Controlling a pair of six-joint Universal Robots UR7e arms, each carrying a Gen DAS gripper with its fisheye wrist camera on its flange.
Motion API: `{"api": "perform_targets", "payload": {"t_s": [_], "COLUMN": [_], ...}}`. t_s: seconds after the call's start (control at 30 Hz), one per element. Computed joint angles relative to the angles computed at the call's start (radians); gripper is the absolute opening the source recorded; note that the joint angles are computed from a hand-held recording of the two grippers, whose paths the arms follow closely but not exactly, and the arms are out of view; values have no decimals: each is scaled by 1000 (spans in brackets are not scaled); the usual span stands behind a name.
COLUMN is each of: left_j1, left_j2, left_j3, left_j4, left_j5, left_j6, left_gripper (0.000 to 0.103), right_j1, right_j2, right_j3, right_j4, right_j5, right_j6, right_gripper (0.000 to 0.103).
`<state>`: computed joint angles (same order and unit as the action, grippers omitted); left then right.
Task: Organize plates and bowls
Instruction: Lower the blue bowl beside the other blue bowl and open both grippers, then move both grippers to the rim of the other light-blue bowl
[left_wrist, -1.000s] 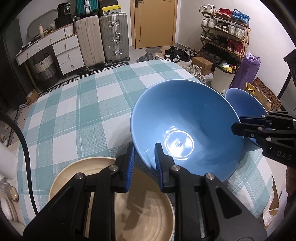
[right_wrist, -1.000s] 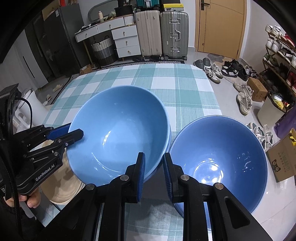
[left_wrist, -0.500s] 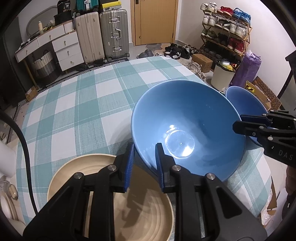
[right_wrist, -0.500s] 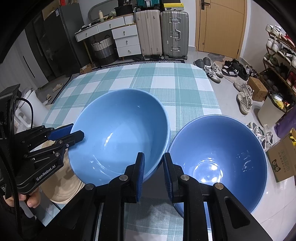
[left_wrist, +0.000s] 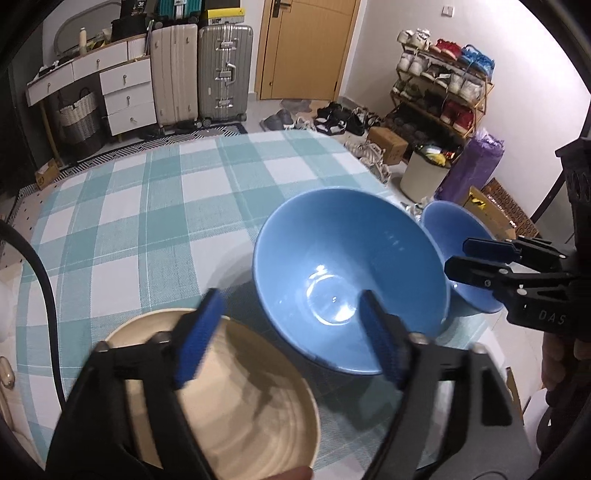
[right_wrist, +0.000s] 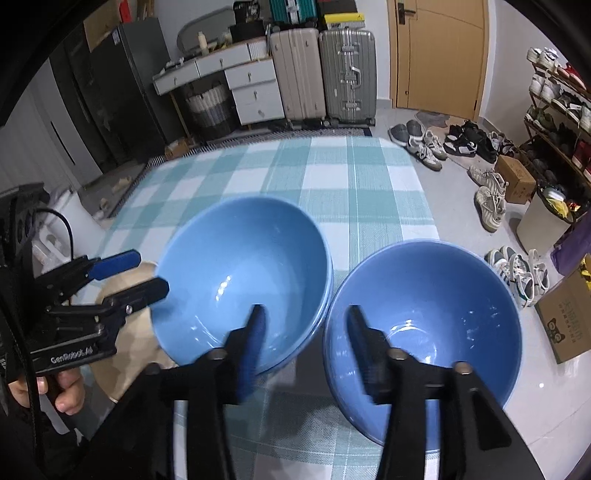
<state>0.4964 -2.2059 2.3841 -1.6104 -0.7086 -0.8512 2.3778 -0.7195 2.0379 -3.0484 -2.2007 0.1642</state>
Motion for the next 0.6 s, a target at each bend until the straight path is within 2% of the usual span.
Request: {"api": "perform_targets", "payload": {"t_s": [0.07, 0.13, 0.23, 0.37, 0.6], "left_j1": [-34, -63, -108, -143, -204], "left_j2": [7, 14, 11, 21, 66], "left_j3": [-14, -26, -33, -39, -31], "left_j4": [54, 88, 105, 87, 79], "left_j5": [14, 18, 10, -37, -73], "left_j6": [-42, -73, -111, -140, -195], "left_gripper": [89, 103, 102, 102, 102], "right_j1": [5, 11, 28, 46, 57], "right_j2": [-20, -40, -68, -110, -181], "right_j3": [9, 21, 34, 58, 99], "right_j4": [-2, -18, -30, -39, -35], "right_j5": [7, 15, 5, -19, -64], "right_j6": [1, 2, 3, 18, 41], "right_gripper": [71, 81, 95, 102, 102]}}
